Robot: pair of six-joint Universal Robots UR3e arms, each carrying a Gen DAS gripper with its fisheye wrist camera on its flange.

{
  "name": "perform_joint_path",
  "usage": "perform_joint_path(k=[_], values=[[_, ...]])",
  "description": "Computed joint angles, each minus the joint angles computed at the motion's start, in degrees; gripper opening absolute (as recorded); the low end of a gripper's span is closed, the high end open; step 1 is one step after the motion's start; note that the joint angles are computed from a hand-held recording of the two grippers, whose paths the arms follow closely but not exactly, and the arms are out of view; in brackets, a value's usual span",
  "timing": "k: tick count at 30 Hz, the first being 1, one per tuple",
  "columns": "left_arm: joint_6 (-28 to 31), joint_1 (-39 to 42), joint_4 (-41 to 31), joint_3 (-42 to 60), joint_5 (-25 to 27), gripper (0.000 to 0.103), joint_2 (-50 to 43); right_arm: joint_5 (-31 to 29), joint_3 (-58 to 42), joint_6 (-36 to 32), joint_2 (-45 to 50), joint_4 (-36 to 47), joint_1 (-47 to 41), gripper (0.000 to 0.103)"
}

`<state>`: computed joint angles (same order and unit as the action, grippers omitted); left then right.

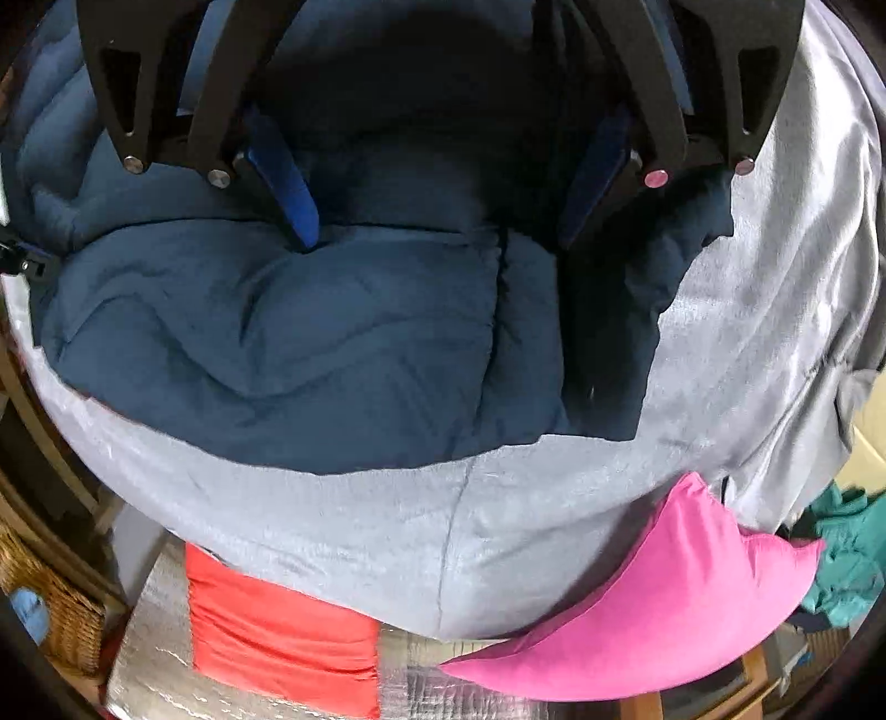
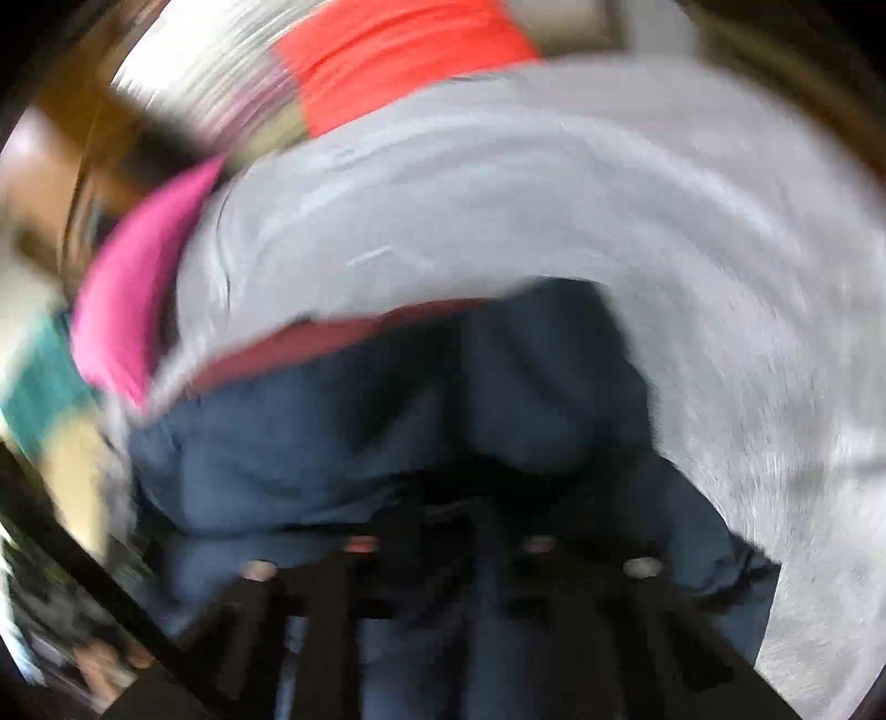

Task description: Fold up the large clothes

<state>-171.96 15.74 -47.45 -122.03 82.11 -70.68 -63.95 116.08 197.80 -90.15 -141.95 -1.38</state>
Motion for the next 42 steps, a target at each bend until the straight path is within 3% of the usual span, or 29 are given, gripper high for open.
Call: perform_joint_path(k=[1, 2, 4, 5, 8, 10, 13, 14, 16, 18, 21, 22, 23, 24, 26, 28, 30, 31, 32, 33, 35, 39, 42], values=[[0.30, 1.33, -1.80, 0.28, -1.44, 0.089, 1.59, 2.99, 1.67, -0.41, -1.49, 0.66, -2.22, 0.012], [1.24, 3.54, -3.86, 0.57, -4.28, 0.089, 4.03, 2.74, 1.42, -0.34, -2.28, 0.93, -2.04, 0.019], [2.07, 5.79, -4.03, 1.85, -8.32, 0.089, 5.82, -5.01, -4.87, 0.29, -1.43, 0.07, 5.51, 0.020], [1.27, 4.76, -2.69, 3.45, -7.52, 0.090, 4.30, -9.06, -8.45, 1.32, 0.76, -1.46, 9.84, 0.020], [-1.11, 1.21, 1.85, 7.03, -3.30, 0.090, -2.22, -11.10, -21.80, 0.91, 10.12, -0.97, 17.42, 0.020], [-3.33, 0.86, 4.08, 7.18, -2.11, 0.090, -5.26, -15.54, -31.50, 0.64, 18.03, 3.90, 21.03, 0.017], [-5.26, 2.67, 5.06, 7.20, -3.02, 0.092, -10.38, -17.80, -35.19, 2.75, 24.00, 6.92, 20.10, 0.000], [-6.20, 3.69, 6.81, 5.93, -3.94, 0.092, -11.22, -15.53, -34.14, 3.38, 24.44, 5.35, 18.75, 0.000], [-7.97, 1.87, 10.76, 4.26, -0.97, 0.092, -12.22, -15.36, -34.08, 1.33, 23.65, 6.76, 18.34, 0.000], [-8.23, 0.05, 9.29, 5.58, 1.92, 0.092, -11.97, -15.72, -33.95, 1.28, 22.09, 8.03, 18.13, 0.000], [-4.64, 3.43, 3.24, 5.07, -1.01, 0.092, -4.73, -14.61, -25.11, -1.43, 11.82, 5.14, 15.16, 0.016], [-2.41, 5.19, 1.94, 4.31, -1.89, 0.092, -2.36, -15.88, -21.71, -2.76, 7.02, 5.24, 14.00, 0.040], [-0.67, 6.43, 1.40, 3.60, -1.47, 0.092, -0.64, -17.66, -19.57, -3.18, 4.19, 5.43, 13.33, 0.079], [0.96, 7.19, 0.87, 2.54, 0.93, 0.092, 1.17, -19.49, -16.83, -3.21, 0.68, 5.68, 11.95, 0.083], [4.06, 10.07, -1.12, 0.75, 1.16, 0.092, 3.78, -20.25, -13.10, -2.94, -4.06, 6.12, 8.94, 0.083], [5.56, 12.36, -0.49, -1.27, 1.74, 0.092, 4.80, -15.58, -8.54, -3.88, -8.40, 6.65, 3.43, 0.081], [5.23, 13.29, 0.07, -1.32, 3.51, 0.092, 2.15, -14.89, -8.61, -4.70, -6.45, 7.90, 2.02, 0.075], [5.43, 14.57, -1.30, -0.53, 2.70, 0.093, 1.18, -16.09, -8.87, -4.70, -4.14, 8.40, 2.11, 0.057], [5.58, 16.38, -3.33, 0.25, 0.68, 0.094, 0.30, -15.04, -9.34, -4.46, -1.50, 8.35, 2.23, 0.030], [5.78, 19.31, -6.44, 1.02, -2.59, 0.094, -0.02, -11.22, -7.99, -5.15, -1.25, 8.46, 0.68, 0.028], [5.70, 21.20, -8.36, 1.77, -5.05, 0.094, -0.80, -14.36, -8.40, -5.29, -1.14, 8.15, 1.83, 0.019], [5.64, 21.20, -3.65, 0.23, -6.56, 0.097, -4.04, -18.22, -9.35, -3.98, 3.86, 7.74, 3.04, 0.016], [4.47, 21.20, -7.36, 2.53, -5.74, 0.096, -2.34, -24.75, -12.02, -3.38, 3.33, 9.05, 7.32, 0.016]])
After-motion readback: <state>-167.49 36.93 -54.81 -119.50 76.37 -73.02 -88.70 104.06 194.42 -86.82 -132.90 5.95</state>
